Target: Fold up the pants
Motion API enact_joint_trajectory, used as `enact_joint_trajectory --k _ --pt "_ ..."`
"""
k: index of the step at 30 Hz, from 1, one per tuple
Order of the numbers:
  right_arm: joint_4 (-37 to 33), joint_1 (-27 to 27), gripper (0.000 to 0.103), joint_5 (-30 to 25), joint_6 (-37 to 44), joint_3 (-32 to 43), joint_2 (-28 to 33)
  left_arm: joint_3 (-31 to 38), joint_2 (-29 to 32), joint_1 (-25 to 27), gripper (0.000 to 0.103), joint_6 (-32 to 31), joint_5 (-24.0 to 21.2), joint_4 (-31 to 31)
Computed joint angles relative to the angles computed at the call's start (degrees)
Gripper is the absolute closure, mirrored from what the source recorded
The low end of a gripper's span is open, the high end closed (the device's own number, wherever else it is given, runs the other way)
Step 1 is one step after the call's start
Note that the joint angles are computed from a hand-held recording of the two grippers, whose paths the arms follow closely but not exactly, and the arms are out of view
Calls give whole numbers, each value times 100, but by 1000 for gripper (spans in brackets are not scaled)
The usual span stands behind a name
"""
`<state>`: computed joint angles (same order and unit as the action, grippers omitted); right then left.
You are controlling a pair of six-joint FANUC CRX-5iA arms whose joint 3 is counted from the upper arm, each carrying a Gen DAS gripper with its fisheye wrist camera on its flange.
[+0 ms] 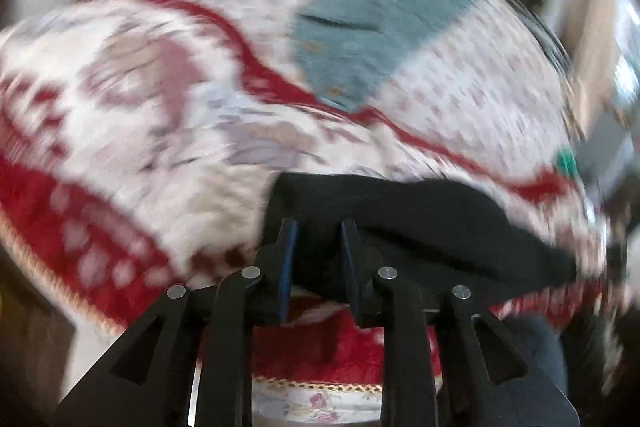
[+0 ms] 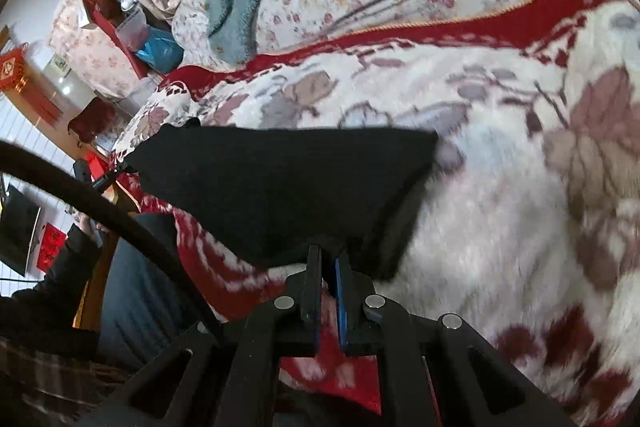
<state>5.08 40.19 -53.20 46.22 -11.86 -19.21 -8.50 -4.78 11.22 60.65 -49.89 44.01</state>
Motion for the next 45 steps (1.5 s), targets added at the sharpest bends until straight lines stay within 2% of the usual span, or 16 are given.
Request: enact_joint_trajectory --k 3,5,9,12,15,18,20,22,24,25,26,28,33,37,41,45 --pt "172 54 98 -30 -127 -59 -37 -510 -216 222 80 364 40 881" --pt "224 115 98 -253 -74 59 80 -716 -180 264 56 439 -400 1672" --pt "273 140 98 -375 -67 130 143 -948 103 -15 49 770 -1099 2910" --pt "240 123 98 -351 -87 104 114 -1031 330 -265 39 1556 -1177 3477" --pt "264 143 98 -345 -137 99 119 -1195 462 -520 39 2115 -974 4194" --pt "254 142 97 -338 -151 91 112 -1346 402 -692 38 2866 -436 4683" --pt "229 125 97 -327 -153 87 106 -1248 435 -610 38 3692 -317 4326" --pt "256 137 97 -340 -175 86 111 -1047 459 -432 38 4603 -360 3530" --pt "318 176 97 -369 -209 82 115 -1052 400 -392 39 4790 -312 3239" --pt "341 193 97 -390 -215 87 123 -1003 400 -358 46 4791 -359 3071" --pt "350 203 97 -407 -212 97 134 -882 440 -342 67 4800 -397 2790" --pt "327 196 97 -427 -186 118 151 -713 411 -278 88 4886 -488 2245" --pt "293 178 97 -379 -168 100 129 -743 -1 -349 92 4347 -246 1506" --pt "240 150 97 -380 -118 115 142 274 68 -457 92 3541 -280 82" --pt "152 129 97 -408 -43 154 159 521 -34 -816 92 1717 750 -327" --pt "17 85 97 -441 69 211 196 822 456 -681 92 2479 -31 -1575"
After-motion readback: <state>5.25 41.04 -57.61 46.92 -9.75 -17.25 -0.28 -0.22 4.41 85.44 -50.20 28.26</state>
